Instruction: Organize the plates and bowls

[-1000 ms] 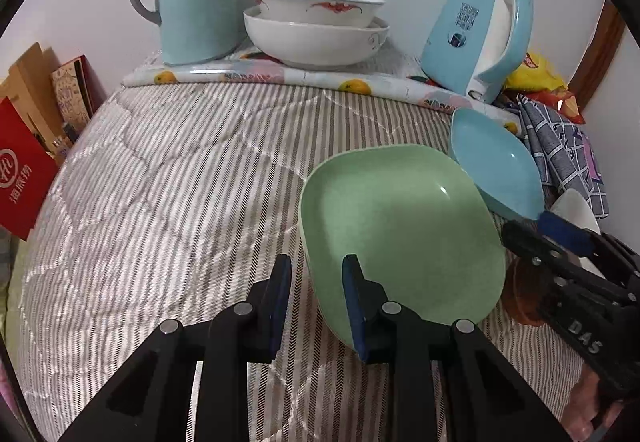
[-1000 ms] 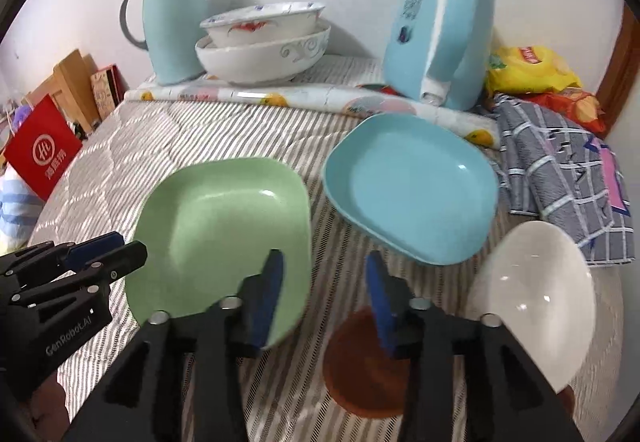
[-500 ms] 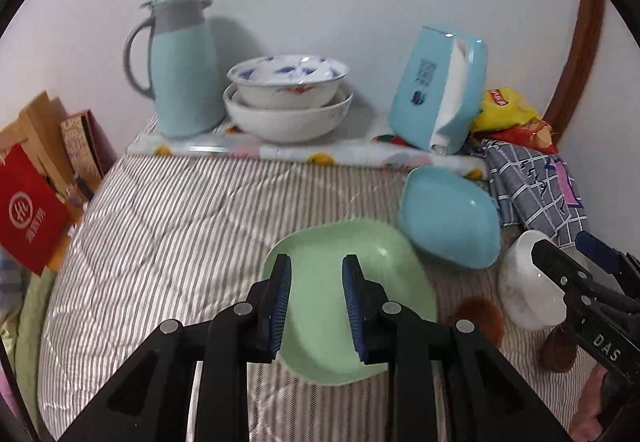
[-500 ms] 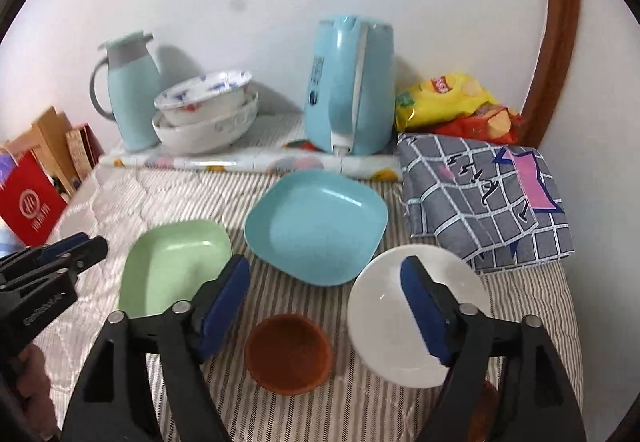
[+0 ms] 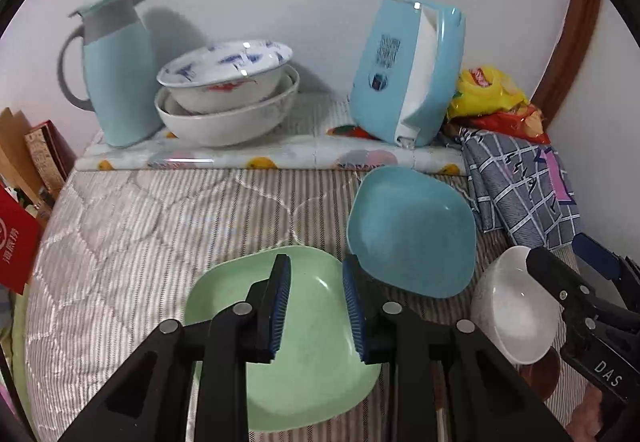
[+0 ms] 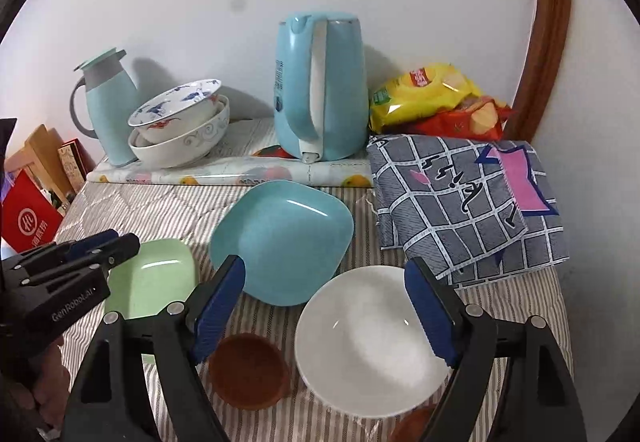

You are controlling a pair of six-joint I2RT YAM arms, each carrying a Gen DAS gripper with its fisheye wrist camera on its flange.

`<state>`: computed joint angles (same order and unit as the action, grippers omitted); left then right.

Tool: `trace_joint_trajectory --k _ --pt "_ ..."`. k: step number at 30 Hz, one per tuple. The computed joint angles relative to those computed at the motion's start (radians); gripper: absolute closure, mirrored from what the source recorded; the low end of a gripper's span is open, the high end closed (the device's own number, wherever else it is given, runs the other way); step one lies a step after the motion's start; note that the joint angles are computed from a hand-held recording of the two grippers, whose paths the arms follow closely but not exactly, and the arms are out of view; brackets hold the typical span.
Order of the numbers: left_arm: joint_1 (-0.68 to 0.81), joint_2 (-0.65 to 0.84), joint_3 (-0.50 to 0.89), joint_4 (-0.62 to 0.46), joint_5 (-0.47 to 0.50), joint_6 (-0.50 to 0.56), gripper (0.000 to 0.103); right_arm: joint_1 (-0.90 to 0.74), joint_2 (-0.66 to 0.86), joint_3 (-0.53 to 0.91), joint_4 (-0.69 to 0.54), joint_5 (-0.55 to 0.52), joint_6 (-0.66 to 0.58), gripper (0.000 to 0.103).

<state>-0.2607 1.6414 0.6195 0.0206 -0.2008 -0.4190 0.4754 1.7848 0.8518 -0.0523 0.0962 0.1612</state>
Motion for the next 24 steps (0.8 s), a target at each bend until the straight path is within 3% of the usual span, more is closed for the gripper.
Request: trace_joint_trajectory --k 2,5,15,19,24 --pt "0.006 0.051 0.034 0.011 0.012 0.009 0.055 -0.013 0.036 0.024 0.005 -0.002 -0.006 0.022" --pt "0.013 0.093 0.057 0.057 0.019 0.027 0.054 -0.024 0.086 0.064 0.004 0.000 -0.003 0.022" --pt "0.048 0.266 0.192 0.104 0.099 0.107 0.054 -0.052 0.280 0.219 -0.029 -0.033 0.016 0.026" --pt "0.049 0.325 0.239 0.102 0.119 0.125 0.063 -0.060 0.348 0.287 -0.068 -0.060 0.026 0.041" --pt "0.060 0.387 0.290 0.091 0.135 0.123 0.065 -0.064 0.414 0.360 -0.112 -0.060 0.028 0.042"
